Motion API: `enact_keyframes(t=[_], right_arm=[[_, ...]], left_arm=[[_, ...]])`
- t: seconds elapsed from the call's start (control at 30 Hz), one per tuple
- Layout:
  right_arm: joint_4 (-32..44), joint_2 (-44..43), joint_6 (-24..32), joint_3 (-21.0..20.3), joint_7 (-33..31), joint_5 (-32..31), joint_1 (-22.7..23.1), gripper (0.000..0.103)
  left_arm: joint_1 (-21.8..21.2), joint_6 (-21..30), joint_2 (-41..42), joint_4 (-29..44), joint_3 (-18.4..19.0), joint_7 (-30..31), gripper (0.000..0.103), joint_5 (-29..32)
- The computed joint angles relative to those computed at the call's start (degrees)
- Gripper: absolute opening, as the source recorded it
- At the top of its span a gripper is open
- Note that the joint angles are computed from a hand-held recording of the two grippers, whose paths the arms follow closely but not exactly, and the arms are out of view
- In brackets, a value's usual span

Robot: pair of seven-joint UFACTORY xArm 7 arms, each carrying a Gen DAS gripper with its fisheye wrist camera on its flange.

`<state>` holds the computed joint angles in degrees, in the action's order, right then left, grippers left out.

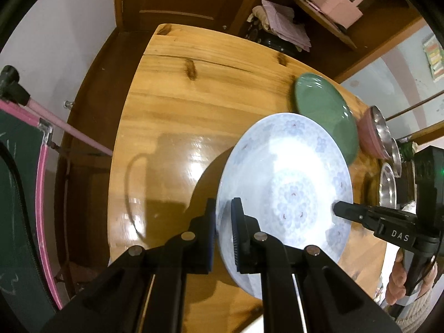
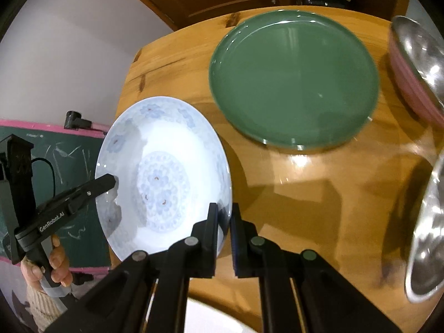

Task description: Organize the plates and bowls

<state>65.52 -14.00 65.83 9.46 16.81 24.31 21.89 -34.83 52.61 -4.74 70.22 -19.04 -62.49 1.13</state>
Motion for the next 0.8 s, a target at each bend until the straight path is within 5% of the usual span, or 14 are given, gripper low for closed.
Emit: enact_keyframes(t=[0.43,0.8], right_arm=[[-6.24,-18.49,7.48,-0.59,1.32,0.57,1.38,0.008],[-13.03,-31.64,12.14,0.07,3.74,1.7,2.5,0.008]], left_arm=[[-4.9,10.29,-3.71,7.29,-6.26,-12.58,0.008,5.64],[-10.02,14.11,-3.13,10.43,-10.81,-20.81,0.008,10.68]])
